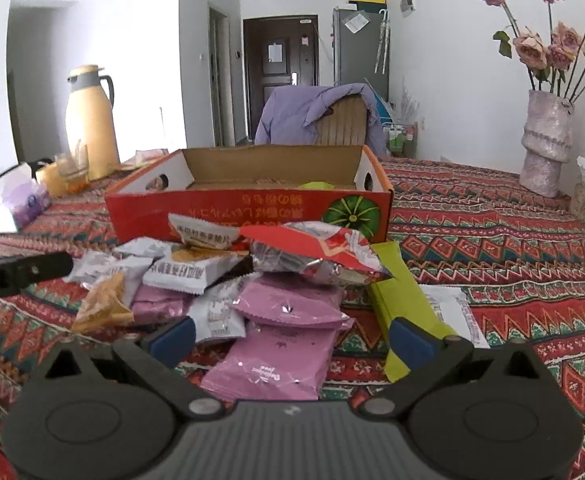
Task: Organize snacks
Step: 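Move both tools back over the snack pile, then grasp a pink packet with the right gripper while the left grasps the oat cookie packet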
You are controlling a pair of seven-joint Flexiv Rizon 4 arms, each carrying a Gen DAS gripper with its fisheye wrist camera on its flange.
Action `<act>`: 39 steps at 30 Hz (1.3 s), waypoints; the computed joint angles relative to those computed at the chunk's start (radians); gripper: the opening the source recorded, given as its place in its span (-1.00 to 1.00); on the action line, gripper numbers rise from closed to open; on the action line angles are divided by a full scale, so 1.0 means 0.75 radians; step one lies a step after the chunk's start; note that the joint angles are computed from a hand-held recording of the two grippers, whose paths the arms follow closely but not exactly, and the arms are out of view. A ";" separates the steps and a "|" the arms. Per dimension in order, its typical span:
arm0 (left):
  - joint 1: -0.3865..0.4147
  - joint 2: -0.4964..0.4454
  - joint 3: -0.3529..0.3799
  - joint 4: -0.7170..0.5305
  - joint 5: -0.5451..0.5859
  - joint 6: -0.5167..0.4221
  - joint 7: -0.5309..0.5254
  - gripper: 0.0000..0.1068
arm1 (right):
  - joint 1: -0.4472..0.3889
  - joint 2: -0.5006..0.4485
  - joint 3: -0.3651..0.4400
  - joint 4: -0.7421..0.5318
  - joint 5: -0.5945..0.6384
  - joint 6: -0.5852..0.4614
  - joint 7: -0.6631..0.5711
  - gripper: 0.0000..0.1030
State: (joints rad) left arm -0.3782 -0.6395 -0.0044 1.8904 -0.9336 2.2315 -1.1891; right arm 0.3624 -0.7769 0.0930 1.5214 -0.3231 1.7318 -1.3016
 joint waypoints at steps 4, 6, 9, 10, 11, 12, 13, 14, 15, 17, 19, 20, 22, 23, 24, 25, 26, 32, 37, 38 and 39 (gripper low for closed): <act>-0.004 -0.002 0.002 -0.003 -0.006 -0.001 0.005 0.93 | 0.015 -0.008 -0.007 -0.017 -0.008 -0.020 -0.007 1.00; -0.003 -0.003 0.001 -0.004 -0.009 -0.003 0.005 0.93 | 0.058 -0.008 -0.061 -0.016 -0.002 0.004 -0.006 0.96; -0.001 -0.003 0.000 -0.003 -0.009 -0.002 -0.001 0.93 | 0.170 -0.012 -0.215 -0.020 0.039 0.023 0.031 0.87; 0.000 -0.003 -0.001 -0.002 -0.008 -0.002 -0.003 0.93 | 0.177 -0.018 -0.224 -0.037 0.046 0.007 0.045 0.84; 0.001 -0.002 -0.002 0.001 -0.005 -0.001 -0.006 0.93 | 0.169 -0.026 -0.214 -0.057 0.049 -0.013 0.057 0.79; 0.003 -0.001 -0.002 0.002 -0.002 -0.001 -0.010 0.93 | 0.151 -0.035 -0.190 -0.079 0.045 -0.034 0.064 0.76; 0.000 -0.002 0.000 0.000 -0.006 -0.001 -0.006 0.93 | 0.125 -0.049 -0.155 -0.110 0.035 -0.061 0.066 0.76; -0.004 -0.004 0.002 -0.002 -0.014 -0.002 -0.001 0.93 | 0.110 -0.061 -0.134 -0.133 0.028 -0.081 0.068 0.75; -0.004 -0.004 0.002 -0.003 -0.018 -0.003 0.000 0.93 | 0.104 -0.073 -0.126 -0.160 0.025 -0.109 0.079 0.73; -0.004 -0.003 0.002 -0.003 -0.025 -0.004 -0.001 0.93 | 0.068 -0.100 -0.069 -0.218 0.019 -0.163 0.085 0.69; 0.002 -0.001 -0.002 0.001 -0.020 -0.003 -0.012 0.93 | 0.035 -0.121 -0.013 -0.260 0.024 -0.196 0.085 0.68; 0.002 -0.001 -0.002 0.000 -0.021 -0.005 -0.012 0.93 | 0.033 -0.128 -0.007 -0.277 0.027 -0.210 0.089 0.66; 0.005 0.001 -0.004 0.000 -0.017 -0.008 -0.018 0.93 | 0.034 -0.136 -0.007 -0.292 0.037 -0.222 0.104 0.57; 0.008 0.002 -0.004 0.004 -0.011 -0.008 -0.025 0.93 | 0.039 -0.137 -0.016 -0.292 0.043 -0.223 0.116 0.45; 0.009 0.003 -0.004 0.006 -0.008 -0.010 -0.028 0.93 | 0.026 -0.141 0.002 -0.299 0.046 -0.234 0.114 0.44; 0.010 0.003 -0.003 0.007 -0.005 -0.012 -0.031 0.93 | 0.017 -0.145 0.016 -0.304 0.049 -0.243 0.111 0.44; 0.011 0.004 -0.002 0.008 -0.002 -0.014 -0.034 0.93 | 0.012 -0.146 0.021 -0.304 0.050 -0.251 0.108 0.44; 0.002 0.003 0.007 0.006 -0.008 -0.016 -0.035 0.93 | 0.060 -0.146 -0.052 -0.303 0.023 -0.268 0.102 0.38; -0.008 0.001 0.010 -0.002 -0.047 -0.027 -0.016 0.93 | 0.103 -0.150 -0.121 -0.299 -0.026 -0.259 0.099 0.37; -0.013 -0.001 0.013 -0.007 -0.061 -0.030 -0.006 0.93 | 0.086 -0.145 -0.094 -0.293 -0.031 -0.261 0.079 0.36; -0.015 -0.002 0.014 -0.009 -0.070 -0.032 0.002 0.93 | 0.066 -0.138 -0.063 -0.280 -0.030 -0.258 0.059 0.35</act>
